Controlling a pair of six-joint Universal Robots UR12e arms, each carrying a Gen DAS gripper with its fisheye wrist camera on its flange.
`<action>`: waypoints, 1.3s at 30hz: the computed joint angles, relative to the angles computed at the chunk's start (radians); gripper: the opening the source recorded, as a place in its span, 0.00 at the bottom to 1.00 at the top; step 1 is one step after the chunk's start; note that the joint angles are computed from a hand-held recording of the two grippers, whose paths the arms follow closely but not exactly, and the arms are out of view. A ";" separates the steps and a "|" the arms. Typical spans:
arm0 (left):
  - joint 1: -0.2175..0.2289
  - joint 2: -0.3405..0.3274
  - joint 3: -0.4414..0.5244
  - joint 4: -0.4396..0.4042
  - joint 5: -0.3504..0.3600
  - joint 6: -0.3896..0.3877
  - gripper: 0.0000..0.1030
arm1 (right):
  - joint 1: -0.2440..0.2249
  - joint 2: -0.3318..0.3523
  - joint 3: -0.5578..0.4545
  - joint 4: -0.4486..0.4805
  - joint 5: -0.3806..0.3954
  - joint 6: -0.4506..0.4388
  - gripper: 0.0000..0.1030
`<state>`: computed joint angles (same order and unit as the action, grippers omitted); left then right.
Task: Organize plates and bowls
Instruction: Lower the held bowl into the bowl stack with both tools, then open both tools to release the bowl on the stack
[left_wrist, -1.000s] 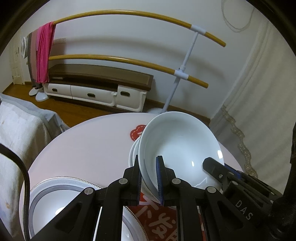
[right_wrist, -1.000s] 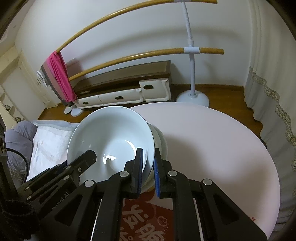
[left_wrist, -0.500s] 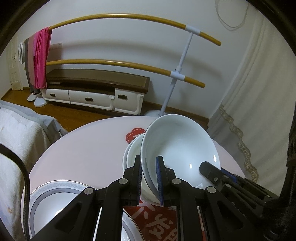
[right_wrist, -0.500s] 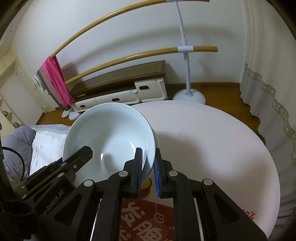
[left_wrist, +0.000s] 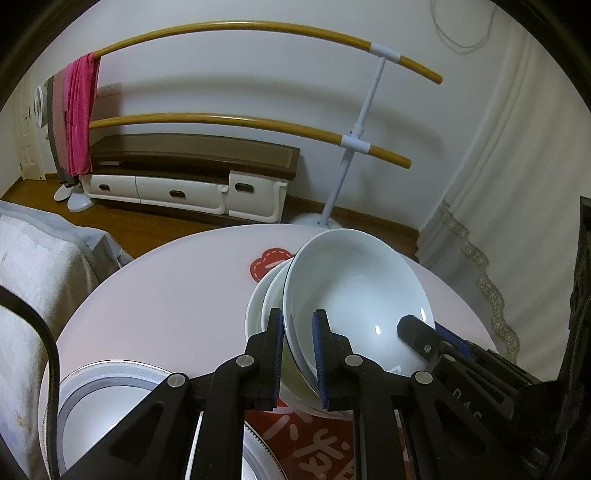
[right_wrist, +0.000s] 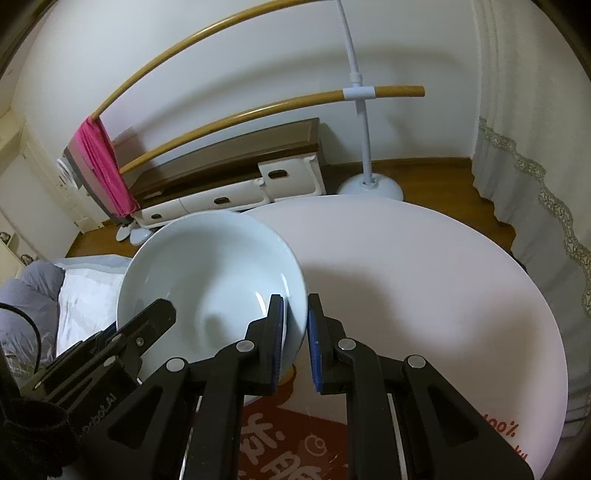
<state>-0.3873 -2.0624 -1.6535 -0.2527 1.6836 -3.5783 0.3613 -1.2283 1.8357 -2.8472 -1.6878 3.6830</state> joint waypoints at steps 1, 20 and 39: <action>0.000 -0.001 0.000 0.002 0.000 0.001 0.11 | -0.001 0.000 0.002 -0.008 0.001 0.002 0.15; 0.012 0.008 -0.008 -0.005 0.011 0.013 0.30 | -0.031 0.006 0.014 -0.040 0.106 0.031 0.17; 0.033 0.002 0.015 -0.064 -0.002 -0.016 0.45 | -0.021 0.015 -0.005 -0.032 0.080 0.040 0.29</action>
<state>-0.3542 -2.0607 -1.6388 -0.3164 1.6813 -3.5947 0.3403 -1.2133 1.8308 -2.8787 -1.6078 3.7230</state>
